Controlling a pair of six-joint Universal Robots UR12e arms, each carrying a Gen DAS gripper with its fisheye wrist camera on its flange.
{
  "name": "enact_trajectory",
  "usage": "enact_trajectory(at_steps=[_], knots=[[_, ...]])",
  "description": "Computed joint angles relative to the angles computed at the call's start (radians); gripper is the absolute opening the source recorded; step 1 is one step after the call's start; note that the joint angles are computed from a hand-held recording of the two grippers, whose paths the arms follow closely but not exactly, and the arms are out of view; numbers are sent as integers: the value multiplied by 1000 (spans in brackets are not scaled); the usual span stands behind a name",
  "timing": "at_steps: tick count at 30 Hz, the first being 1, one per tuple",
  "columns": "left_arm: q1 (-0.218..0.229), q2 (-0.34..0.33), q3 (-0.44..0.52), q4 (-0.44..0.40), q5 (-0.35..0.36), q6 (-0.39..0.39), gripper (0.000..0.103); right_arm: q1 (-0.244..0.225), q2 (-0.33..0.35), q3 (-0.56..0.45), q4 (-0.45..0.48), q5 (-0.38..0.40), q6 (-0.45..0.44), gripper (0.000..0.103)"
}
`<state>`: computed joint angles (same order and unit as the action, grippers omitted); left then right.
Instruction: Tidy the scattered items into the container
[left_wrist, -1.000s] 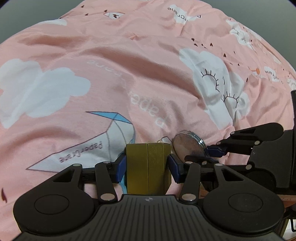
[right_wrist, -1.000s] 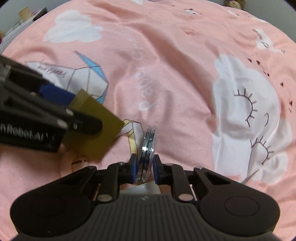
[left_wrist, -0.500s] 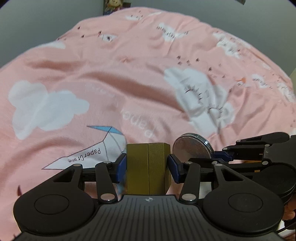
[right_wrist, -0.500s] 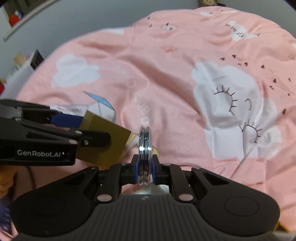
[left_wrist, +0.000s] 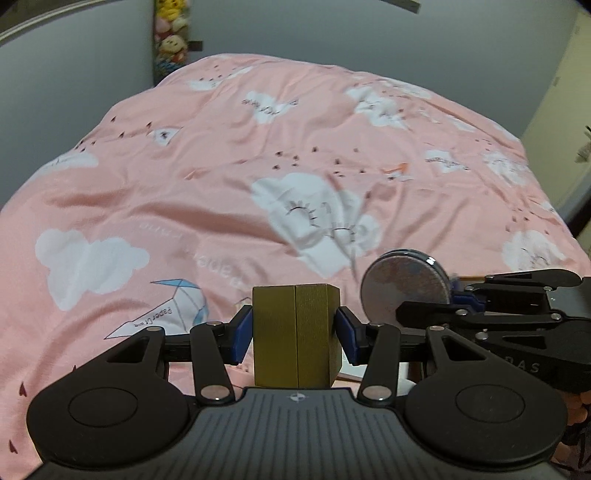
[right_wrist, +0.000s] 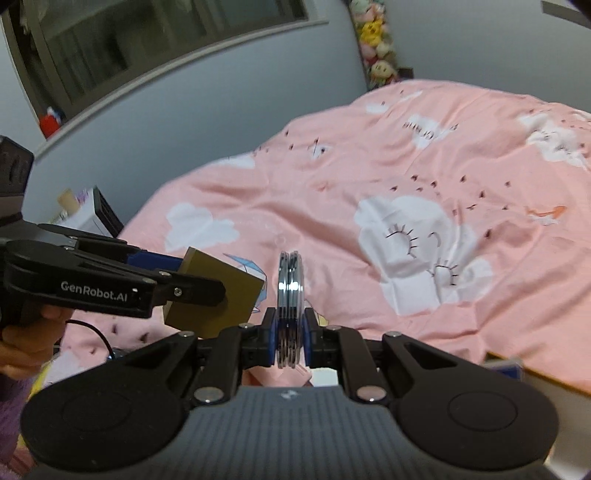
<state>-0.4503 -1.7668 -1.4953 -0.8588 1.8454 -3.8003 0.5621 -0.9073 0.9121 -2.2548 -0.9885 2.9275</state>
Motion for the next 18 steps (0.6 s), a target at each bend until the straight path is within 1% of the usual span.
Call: enact_trajectory(at_steps=[3, 7, 12, 15, 18], knots=[[-19, 1, 18, 2, 12, 23, 55, -13, -50, 72, -54, -10, 33, 15], [-40, 0, 33, 22, 9, 53, 55, -36, -108, 152, -89, -19, 85, 15], [-55, -7, 55, 34, -15, 90, 55, -57, -175, 253, -151, -113, 129, 16], [-64, -17, 67, 43, -22, 107, 55, -77, -203, 304, -172, -128, 168, 15], [-67, -28, 76, 56, -46, 120, 55, -94, -228, 346, -189, -148, 191, 15]])
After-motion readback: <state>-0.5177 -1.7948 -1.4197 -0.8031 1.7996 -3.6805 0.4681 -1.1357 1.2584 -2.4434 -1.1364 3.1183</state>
